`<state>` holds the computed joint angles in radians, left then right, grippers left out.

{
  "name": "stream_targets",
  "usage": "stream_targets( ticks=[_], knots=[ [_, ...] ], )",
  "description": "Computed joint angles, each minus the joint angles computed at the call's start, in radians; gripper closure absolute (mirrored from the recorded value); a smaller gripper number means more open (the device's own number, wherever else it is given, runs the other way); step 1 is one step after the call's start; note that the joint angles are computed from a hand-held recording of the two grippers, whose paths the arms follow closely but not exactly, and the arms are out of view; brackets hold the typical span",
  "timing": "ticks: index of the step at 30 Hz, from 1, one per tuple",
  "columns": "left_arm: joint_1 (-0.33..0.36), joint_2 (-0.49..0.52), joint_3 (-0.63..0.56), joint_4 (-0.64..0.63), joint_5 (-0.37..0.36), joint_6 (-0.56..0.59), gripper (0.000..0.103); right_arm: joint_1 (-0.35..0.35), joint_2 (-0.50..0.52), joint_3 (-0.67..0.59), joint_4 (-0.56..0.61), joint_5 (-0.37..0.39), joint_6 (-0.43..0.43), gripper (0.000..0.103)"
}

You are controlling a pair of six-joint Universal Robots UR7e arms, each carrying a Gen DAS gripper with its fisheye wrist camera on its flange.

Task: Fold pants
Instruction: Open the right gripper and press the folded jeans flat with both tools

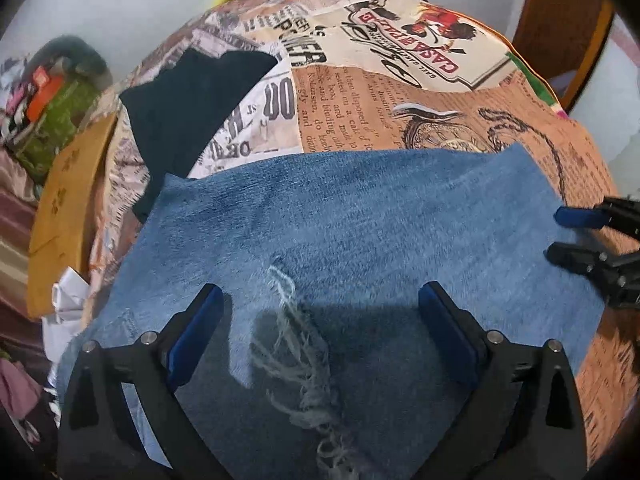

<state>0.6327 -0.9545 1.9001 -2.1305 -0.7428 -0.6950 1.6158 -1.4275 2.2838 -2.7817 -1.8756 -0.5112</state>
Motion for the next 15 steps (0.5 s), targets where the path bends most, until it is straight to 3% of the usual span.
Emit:
stream_targets(
  ticks=[9, 15],
  knots=[
    [-0.05, -0.07, 0.077, 0.019, 0.026, -0.072, 0.004, 0.002, -0.062, 0.059, -0.03, -0.032, 0.017, 0.047],
    [-0.081, -0.123, 0.119, 0.035, 0.04, -0.136, 0.004, 0.043, -0.072, 0.071, -0.059, -0.089, 0.038, 0.047]
  ],
)
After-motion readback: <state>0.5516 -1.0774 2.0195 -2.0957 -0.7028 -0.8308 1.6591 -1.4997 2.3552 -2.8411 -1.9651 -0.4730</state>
